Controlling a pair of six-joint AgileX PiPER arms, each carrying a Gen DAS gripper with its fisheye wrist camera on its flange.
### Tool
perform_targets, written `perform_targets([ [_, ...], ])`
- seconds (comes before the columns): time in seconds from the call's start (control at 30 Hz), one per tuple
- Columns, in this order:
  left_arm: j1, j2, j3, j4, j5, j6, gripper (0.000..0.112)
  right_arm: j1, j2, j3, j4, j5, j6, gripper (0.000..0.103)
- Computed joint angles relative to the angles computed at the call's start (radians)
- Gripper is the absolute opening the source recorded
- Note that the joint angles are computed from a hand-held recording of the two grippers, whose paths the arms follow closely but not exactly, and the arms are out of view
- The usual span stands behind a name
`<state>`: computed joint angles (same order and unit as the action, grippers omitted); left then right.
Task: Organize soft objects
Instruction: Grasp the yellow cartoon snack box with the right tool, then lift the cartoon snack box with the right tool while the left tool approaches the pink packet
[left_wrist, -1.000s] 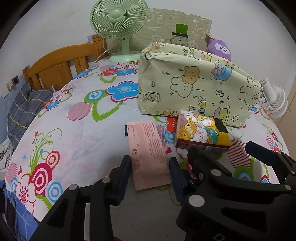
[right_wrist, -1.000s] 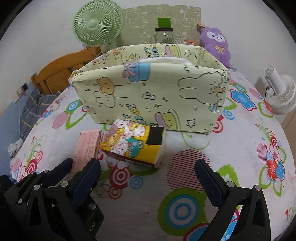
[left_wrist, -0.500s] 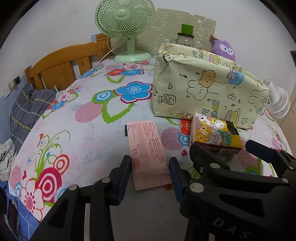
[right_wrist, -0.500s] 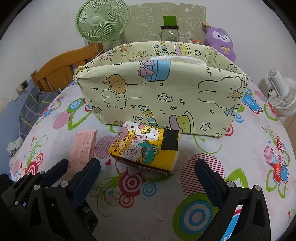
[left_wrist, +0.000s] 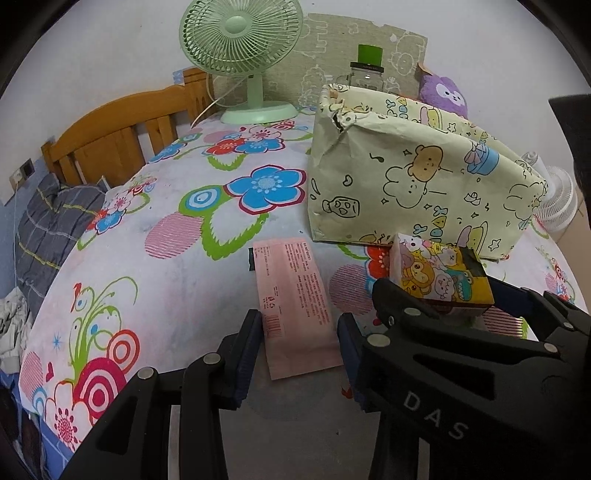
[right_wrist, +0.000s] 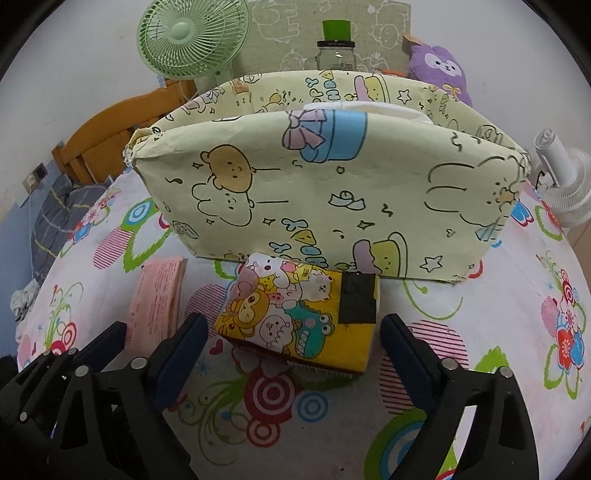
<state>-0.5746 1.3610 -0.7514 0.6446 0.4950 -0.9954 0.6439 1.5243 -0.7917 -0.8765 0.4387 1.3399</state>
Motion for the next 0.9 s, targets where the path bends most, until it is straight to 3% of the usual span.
perform_targets([
  [0.07, 0.007, 0.004, -0.004, -0.01, -0.006, 0.015, 0.044, 0.004, 0.002, -0.003, -0.017, 0.006, 0.014, 0.083],
  [0.17, 0.005, 0.009, -0.011, -0.014, -0.001, 0.015, 0.046, 0.006, 0.003, -0.004, -0.03, 0.006, 0.016, 0.08],
  [0.43, 0.008, 0.032, -0.029, 0.005, 0.006, -0.013, 0.06, -0.008, -0.02, 0.012, -0.033, -0.027, 0.004, 0.078],
  [0.67, 0.009, 0.06, -0.051, 0.035, 0.011, -0.045, 0.062, -0.028, -0.04, 0.021, -0.013, -0.048, -0.028, 0.078],
  [0.77, 0.006, 0.063, -0.056, 0.035, 0.011, -0.053, 0.056, -0.035, -0.042, 0.021, -0.002, -0.055, -0.047, 0.078],
  [0.83, 0.0, 0.063, -0.056, 0.04, 0.009, -0.058, 0.044, -0.034, -0.043, 0.022, -0.007, -0.056, -0.043, 0.078],
  [0.9, -0.002, 0.062, -0.054, 0.044, 0.01, -0.065, 0.043, -0.033, -0.045, 0.024, -0.011, -0.057, -0.041, 0.078],
])
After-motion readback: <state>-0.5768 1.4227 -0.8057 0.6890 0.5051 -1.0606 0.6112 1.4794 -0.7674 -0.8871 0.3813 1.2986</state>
